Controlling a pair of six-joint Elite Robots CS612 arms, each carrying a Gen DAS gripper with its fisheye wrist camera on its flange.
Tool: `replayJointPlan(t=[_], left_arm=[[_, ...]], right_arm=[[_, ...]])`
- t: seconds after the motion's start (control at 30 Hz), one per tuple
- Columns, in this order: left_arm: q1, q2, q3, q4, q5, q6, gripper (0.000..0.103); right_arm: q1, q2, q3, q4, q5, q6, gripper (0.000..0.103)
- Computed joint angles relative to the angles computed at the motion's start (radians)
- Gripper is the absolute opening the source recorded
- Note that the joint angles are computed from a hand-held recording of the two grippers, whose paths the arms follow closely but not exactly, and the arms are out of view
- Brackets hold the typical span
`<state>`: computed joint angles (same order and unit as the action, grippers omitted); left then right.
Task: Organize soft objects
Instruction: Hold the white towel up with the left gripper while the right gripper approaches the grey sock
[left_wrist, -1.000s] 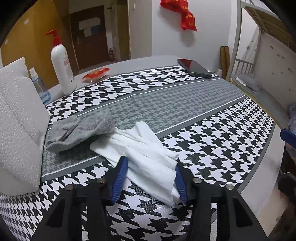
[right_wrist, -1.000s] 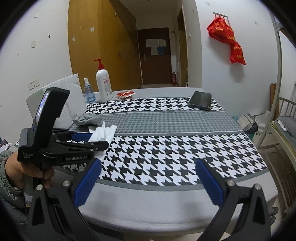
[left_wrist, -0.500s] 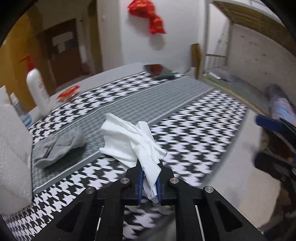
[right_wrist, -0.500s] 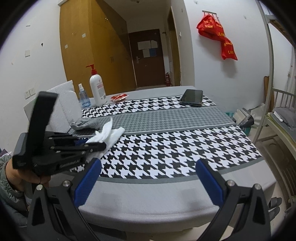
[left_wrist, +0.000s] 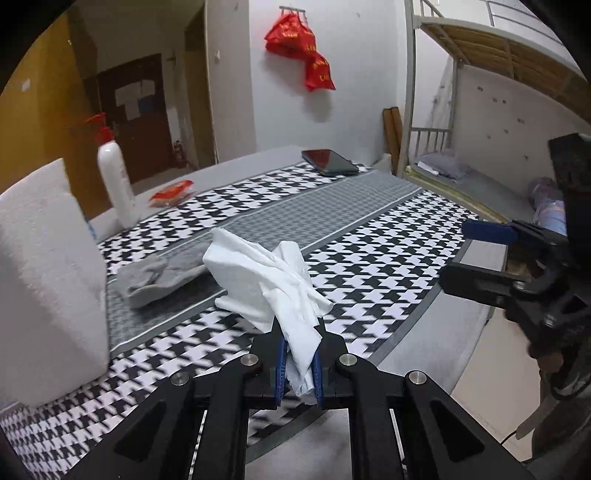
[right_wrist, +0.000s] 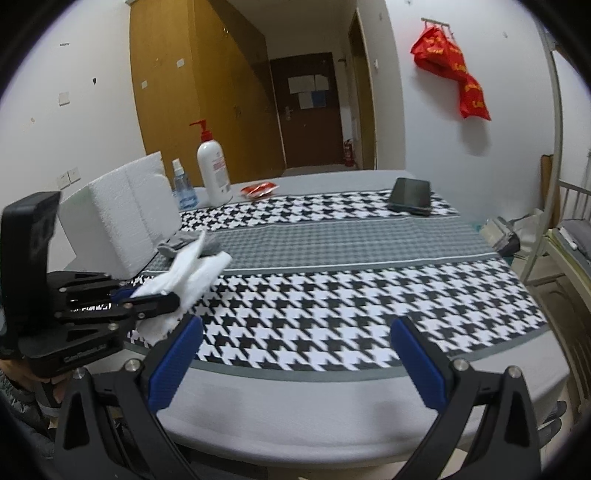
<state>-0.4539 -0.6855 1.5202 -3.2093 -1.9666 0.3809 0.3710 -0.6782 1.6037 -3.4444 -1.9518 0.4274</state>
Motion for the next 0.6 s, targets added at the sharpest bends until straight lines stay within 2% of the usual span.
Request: replayJointPlan(t=[0.6], left_arm=[[0.060, -0.003, 0.032, -0.100, 0.035, -0.054, 0.013]], right_arm=[[0.009, 0.049, -0.162, 0.120, 0.086, -0.088, 0.103]])
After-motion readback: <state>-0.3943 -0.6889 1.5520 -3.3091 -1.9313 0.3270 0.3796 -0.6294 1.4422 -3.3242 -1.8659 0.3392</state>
